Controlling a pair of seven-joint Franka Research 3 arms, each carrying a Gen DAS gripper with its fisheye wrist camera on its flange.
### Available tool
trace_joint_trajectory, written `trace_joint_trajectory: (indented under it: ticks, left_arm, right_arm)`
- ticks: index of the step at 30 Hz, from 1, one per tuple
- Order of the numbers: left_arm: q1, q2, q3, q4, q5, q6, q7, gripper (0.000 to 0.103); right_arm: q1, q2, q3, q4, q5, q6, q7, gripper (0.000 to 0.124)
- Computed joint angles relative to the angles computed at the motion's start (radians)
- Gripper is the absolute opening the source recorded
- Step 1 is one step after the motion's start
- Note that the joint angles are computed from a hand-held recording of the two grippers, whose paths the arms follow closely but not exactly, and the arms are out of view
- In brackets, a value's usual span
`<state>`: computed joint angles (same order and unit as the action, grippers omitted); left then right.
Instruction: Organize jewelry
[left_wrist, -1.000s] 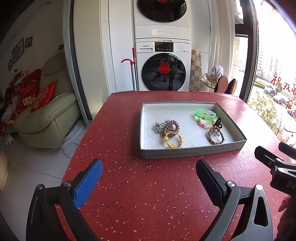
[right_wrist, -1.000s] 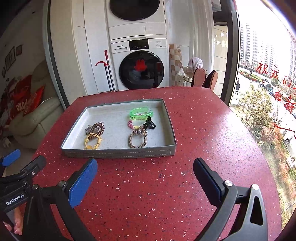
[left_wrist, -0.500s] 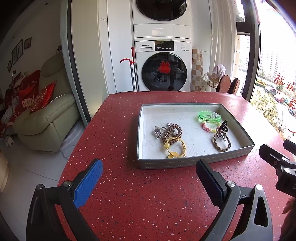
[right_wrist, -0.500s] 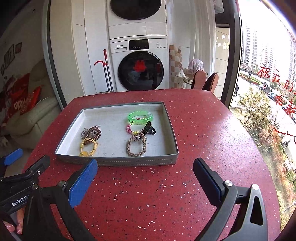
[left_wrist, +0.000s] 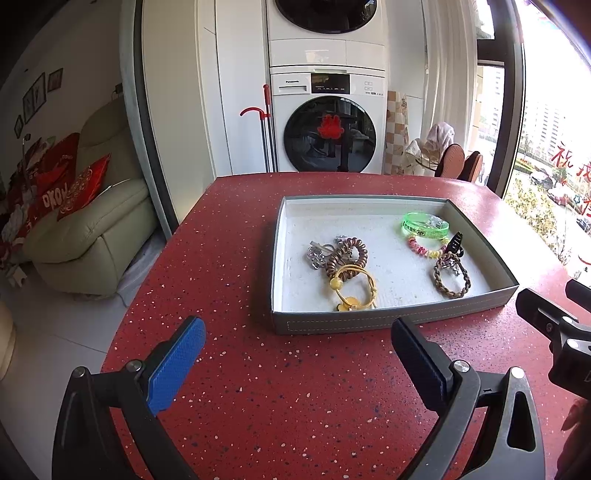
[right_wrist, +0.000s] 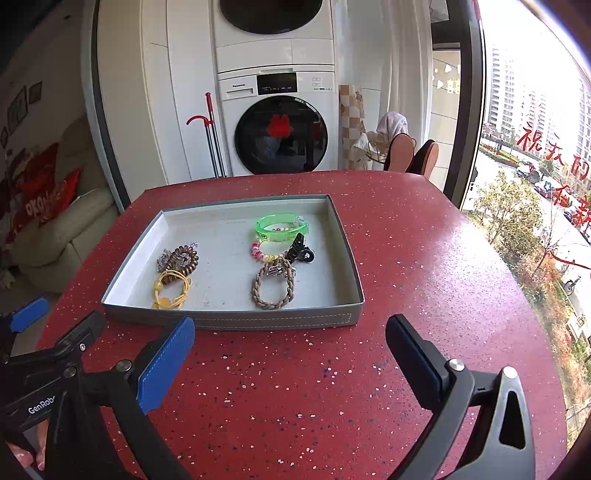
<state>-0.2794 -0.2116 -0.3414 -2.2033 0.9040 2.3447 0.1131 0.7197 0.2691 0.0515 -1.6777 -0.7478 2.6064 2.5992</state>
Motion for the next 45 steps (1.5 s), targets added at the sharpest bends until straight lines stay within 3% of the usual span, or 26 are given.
trace_joint_trajectory:
  ticks: [45]
  left_arm:
    - [-0.026,0.025,-0.001,0.012,0.015,-0.026,-0.020,0.103]
  right_arm:
    - [0.006,0.010,-0.002,0.004,-0.004,-0.021,0.005,0.103]
